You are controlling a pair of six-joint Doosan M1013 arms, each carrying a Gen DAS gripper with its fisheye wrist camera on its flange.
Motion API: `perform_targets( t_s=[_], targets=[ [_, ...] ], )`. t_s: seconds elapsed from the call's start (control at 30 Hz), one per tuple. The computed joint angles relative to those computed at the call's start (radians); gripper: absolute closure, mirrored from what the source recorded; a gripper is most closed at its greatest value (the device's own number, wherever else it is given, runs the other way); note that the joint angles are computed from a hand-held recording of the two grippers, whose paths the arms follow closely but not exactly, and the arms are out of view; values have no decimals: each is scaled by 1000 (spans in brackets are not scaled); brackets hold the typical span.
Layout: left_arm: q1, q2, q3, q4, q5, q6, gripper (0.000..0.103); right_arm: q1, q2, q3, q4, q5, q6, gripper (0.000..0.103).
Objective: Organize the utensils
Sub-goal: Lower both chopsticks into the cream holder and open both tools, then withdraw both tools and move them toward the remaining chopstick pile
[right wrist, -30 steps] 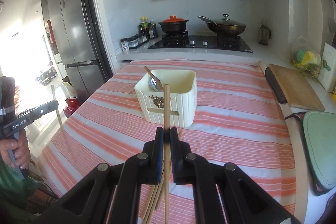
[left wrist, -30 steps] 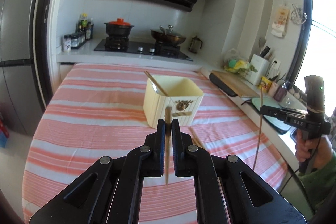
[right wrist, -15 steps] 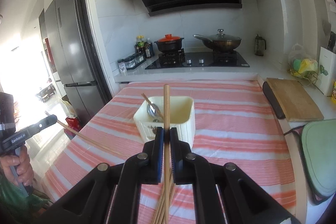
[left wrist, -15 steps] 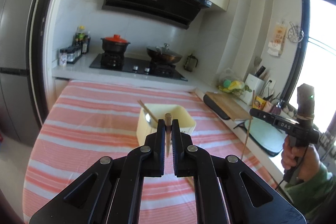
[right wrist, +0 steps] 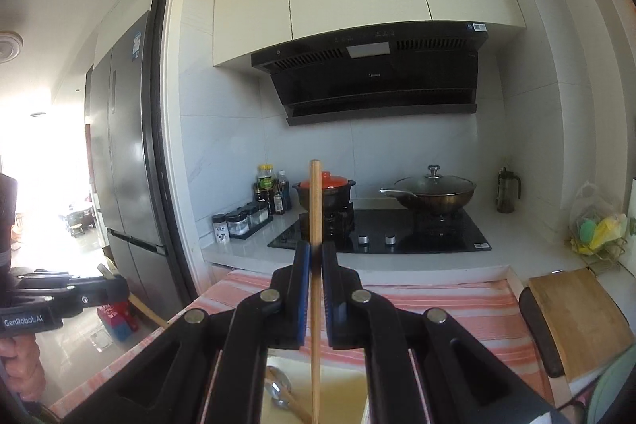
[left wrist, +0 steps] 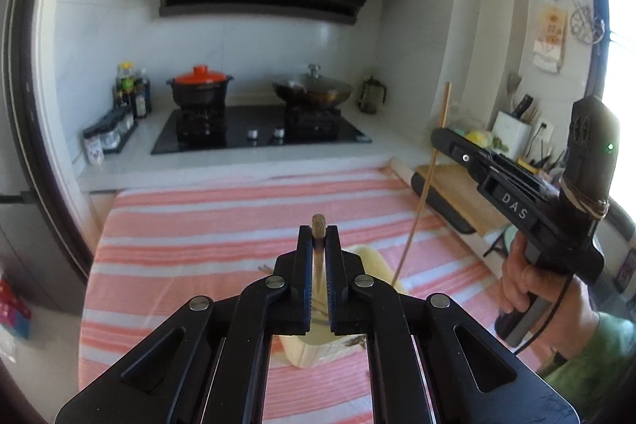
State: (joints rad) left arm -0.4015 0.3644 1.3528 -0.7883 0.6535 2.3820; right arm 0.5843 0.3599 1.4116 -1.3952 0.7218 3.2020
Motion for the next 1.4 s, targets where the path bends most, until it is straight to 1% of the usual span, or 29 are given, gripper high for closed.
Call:
perform_targets(
  t_s=[0.03,0.07,0.17,0.2,0.23,0.27,0.3,0.33,0.37,0.4,0.43,0.47,0.5,0.53,0.6,0.67,0.73,0.83,0.9,0.97,1.07,1.13,1.17,1.23,1.3,1.33,1.4],
  targets=[
    [-6,23,-26,55,30,-52,99,-12,15,-7,38,-16,-24,97],
    [-11,45,-51,99,63,-95,99,-27,26,-13,103,-42,-61,97],
    [-23,103,-113,186,154,-184,99,-74,56,-28,422,-119,-263,97],
    [-28,117,-129,210,172,-209,98,-86,66,-33,538,-131,-350,97],
    [-33,130,-142,236,182,-236,97,-94,75,-37,625,-128,-418,97],
    [-37,138,-148,255,181,-263,94,-99,82,-41,703,-120,-488,95],
    [-39,143,-150,264,182,-285,79,-104,92,-50,768,-99,-551,95],
    [-38,143,-147,262,181,-303,58,-105,96,-55,795,-77,-577,95],
    [-33,136,-132,245,173,-310,48,-105,93,-50,799,-67,-574,87],
    [-27,123,-110,220,165,-303,35,-103,83,-38,794,-67,-553,80],
    [-21,111,-92,196,162,-287,31,-101,67,-19,782,-77,-521,66],
    [-13,95,-67,177,159,-260,30,-97,48,3,768,-88,-490,58],
    [-7,75,-36,169,153,-232,28,-91,26,28,758,-92,-471,58],
    [-1,55,-4,171,146,-206,22,-85,4,51,763,-90,-472,58],
    [8,14,63,212,141,-167,16,-67,-37,98,792,-60,-504,58],
    [13,-27,136,272,153,-134,15,-38,-70,140,814,-2,-525,55],
    [14,-68,219,331,153,-115,15,7,-97,191,814,69,-508,53],
    [18,-121,348,326,128,-97,12,94,-113,263,769,186,-402,53],
    [12,-143,425,300,88,-114,12,150,-116,313,750,210,-297,53],
    [4,-150,483,247,51,-122,12,194,-114,353,746,203,-183,53],
    [-28,-153,537,270,-52,-215,12,246,-97,378,702,225,-29,53],
    [-47,-161,564,293,-118,-254,12,270,-78,370,683,275,28,53],
    [-55,-166,574,304,-147,-269,12,277,-73,368,678,284,46,53],
    [-59,-177,598,261,-196,-231,12,286,-66,363,664,303,63,53],
    [-60,-178,614,219,-224,-189,12,293,-56,356,649,322,69,52],
    [-63,-174,613,236,-228,-206,12,293,-51,354,648,324,65,49],
    [-69,-175,622,254,-261,-216,11,291,-44,353,648,324,67,48]
  ],
)
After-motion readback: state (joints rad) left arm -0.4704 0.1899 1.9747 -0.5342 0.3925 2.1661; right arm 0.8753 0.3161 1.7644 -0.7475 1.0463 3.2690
